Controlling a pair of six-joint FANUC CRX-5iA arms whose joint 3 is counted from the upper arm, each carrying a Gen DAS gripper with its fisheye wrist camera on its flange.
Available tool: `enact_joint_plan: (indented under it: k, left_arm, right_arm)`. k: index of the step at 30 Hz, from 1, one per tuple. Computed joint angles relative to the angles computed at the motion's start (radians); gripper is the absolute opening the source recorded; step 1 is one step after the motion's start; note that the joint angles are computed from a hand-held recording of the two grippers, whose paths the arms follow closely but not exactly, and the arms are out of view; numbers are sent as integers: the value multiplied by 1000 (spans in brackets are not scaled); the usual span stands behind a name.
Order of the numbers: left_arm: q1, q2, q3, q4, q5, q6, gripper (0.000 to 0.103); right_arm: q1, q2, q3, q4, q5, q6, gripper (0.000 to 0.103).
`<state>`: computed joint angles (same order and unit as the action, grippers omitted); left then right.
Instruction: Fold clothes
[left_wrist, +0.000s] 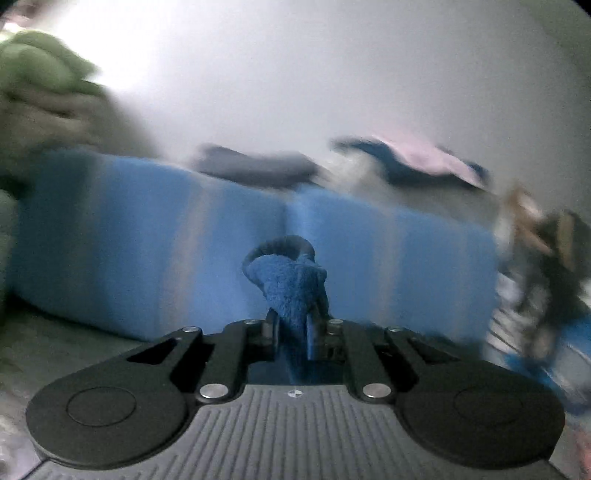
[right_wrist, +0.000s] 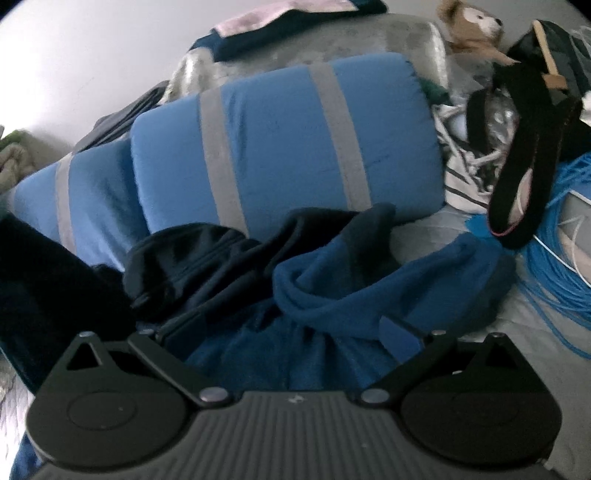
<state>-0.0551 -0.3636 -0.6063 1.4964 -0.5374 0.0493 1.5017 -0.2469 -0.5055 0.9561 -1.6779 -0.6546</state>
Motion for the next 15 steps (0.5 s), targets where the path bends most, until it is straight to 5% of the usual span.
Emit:
enact_joint_plan:
  k: [6,9,12,15]
  left_arm:
    - [104,40,76,94,208,-63,10]
    - [192,58,88,72,278,11,10]
    - [370,79,87,-181,243,283,11]
    - [511,109,69,-339,167,442,11]
  right_arm:
    - [-36,44,27,-1,74,61,103]
    - [-52,70,44,-17,96,84,103]
    - [-66,80,51,-43,130,101,103]
    - [-75,89,57,-68,156,108,103]
